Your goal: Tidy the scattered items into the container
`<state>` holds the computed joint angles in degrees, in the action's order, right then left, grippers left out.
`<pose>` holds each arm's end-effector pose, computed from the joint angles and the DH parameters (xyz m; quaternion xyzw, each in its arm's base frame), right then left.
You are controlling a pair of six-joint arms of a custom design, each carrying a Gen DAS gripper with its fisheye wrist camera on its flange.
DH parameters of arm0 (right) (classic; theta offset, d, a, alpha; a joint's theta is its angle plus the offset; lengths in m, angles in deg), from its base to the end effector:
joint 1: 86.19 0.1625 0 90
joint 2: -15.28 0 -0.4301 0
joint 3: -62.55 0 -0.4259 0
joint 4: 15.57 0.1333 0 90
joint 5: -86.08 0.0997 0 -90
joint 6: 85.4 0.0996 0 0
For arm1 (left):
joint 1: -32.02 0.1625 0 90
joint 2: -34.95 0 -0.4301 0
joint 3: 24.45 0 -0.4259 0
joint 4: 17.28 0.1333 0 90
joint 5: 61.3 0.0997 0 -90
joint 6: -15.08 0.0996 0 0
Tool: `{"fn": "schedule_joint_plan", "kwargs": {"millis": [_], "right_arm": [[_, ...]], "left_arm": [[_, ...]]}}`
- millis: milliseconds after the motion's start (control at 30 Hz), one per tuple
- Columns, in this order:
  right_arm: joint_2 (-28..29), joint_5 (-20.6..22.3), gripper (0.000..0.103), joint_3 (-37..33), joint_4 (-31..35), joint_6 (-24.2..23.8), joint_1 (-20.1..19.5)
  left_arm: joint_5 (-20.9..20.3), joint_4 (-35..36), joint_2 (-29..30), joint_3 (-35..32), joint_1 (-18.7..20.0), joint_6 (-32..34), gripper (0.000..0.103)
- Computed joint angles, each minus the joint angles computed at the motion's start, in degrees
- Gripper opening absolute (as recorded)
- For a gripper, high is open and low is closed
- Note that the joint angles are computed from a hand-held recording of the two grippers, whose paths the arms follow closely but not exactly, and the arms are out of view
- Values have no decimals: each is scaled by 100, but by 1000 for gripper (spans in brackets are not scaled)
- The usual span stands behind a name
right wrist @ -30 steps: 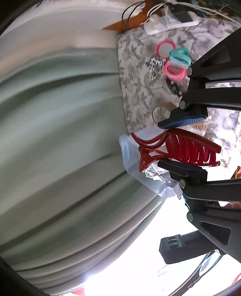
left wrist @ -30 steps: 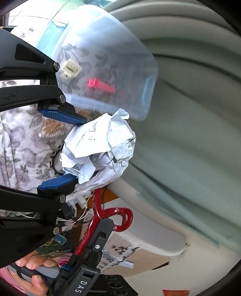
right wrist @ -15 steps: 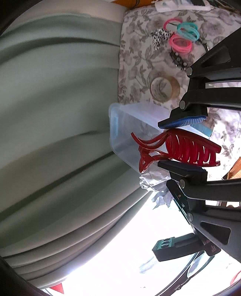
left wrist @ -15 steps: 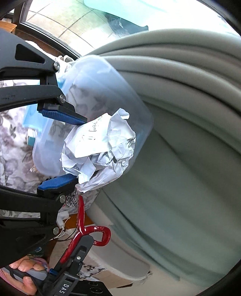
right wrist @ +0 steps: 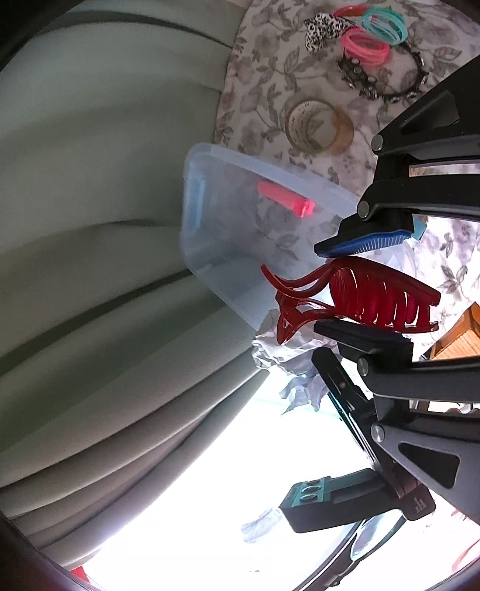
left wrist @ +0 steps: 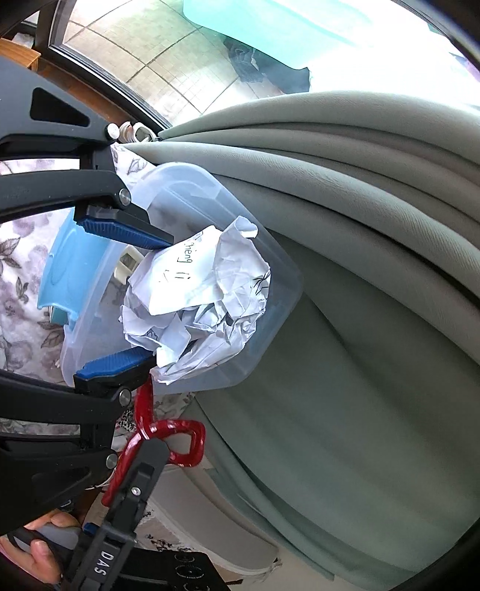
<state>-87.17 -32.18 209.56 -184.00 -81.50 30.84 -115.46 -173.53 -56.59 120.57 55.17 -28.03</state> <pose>0.2323 -0.2659 0.2664 0.1163 -0.9231 0.3345 0.1498 -0.2529 -0.3165 0.1935 0.1610 0.9324 -0.3111 0.0888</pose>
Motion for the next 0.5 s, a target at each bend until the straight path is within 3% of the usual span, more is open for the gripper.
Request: {"fn": "schedule_joint_plan", "kwargs": {"millis": [500], "right_arm": [[273, 113, 38, -69, 38, 18, -216]], "left_arm": [[-47, 95, -11, -73, 270, 95, 55]]}}
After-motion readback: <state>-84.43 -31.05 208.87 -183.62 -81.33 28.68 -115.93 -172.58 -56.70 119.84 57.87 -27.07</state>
